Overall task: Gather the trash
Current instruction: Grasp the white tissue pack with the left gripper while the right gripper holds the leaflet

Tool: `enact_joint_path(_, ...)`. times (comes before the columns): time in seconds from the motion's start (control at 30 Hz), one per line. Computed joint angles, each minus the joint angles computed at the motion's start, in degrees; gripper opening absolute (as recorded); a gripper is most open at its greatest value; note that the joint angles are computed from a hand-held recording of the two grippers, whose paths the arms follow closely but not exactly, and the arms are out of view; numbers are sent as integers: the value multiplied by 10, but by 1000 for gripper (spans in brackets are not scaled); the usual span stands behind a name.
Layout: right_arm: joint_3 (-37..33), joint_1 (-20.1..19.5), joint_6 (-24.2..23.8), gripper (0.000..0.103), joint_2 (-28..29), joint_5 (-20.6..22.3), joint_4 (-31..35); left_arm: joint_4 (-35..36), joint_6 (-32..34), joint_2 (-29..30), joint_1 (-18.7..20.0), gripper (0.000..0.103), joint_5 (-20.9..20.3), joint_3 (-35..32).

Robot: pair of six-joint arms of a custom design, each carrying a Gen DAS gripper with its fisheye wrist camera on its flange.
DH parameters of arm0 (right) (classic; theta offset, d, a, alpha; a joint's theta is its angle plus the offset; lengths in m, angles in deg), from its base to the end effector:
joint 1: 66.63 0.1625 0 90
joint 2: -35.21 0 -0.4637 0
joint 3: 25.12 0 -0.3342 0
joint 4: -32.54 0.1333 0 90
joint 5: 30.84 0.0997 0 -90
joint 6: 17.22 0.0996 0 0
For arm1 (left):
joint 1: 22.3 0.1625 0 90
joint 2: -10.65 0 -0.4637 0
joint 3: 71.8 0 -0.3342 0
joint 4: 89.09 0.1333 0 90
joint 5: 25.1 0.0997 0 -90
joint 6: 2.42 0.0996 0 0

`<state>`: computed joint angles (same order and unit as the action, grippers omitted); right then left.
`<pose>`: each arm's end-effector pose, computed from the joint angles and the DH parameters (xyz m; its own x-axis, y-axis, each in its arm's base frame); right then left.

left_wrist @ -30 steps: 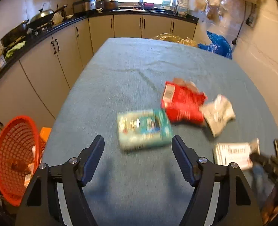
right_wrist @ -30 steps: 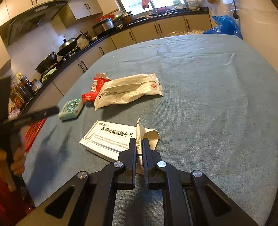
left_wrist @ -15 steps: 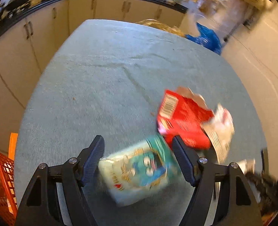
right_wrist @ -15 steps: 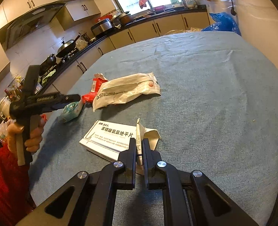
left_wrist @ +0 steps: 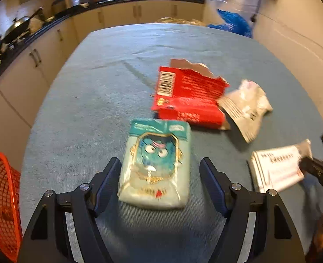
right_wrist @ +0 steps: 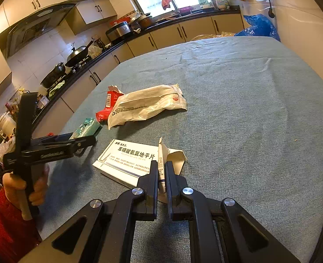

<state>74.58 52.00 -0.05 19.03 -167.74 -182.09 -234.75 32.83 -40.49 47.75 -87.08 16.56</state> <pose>0.3421 -0.5002 -0.0261 -0.8994 0.2850 0.3315 -0.1000 0.6041 -0.7906 -0.0625 -0.7001 0.2696 -0.5322 0.6466 -0.5465 0.7725 0.6350 -0.0011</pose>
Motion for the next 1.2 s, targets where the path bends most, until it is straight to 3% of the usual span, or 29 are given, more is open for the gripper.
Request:
enact_joint_path(0.2,-1,0,0,7,0,-1,1,-45,-11,5,-6,72,18,16)
enact_joint_path(0.43,-1,0,0,7,0,-1,1,-78,1,-5,-9,51,19,43)
enact_joint_path(0.5,-1,0,0,7,0,0,1,-80,2,-7,-9,49,18,46)
enact_joint_path(1.2,5,2,-6,7,1,-2,-20,-128,-9,-64,-8,45,-21,116)
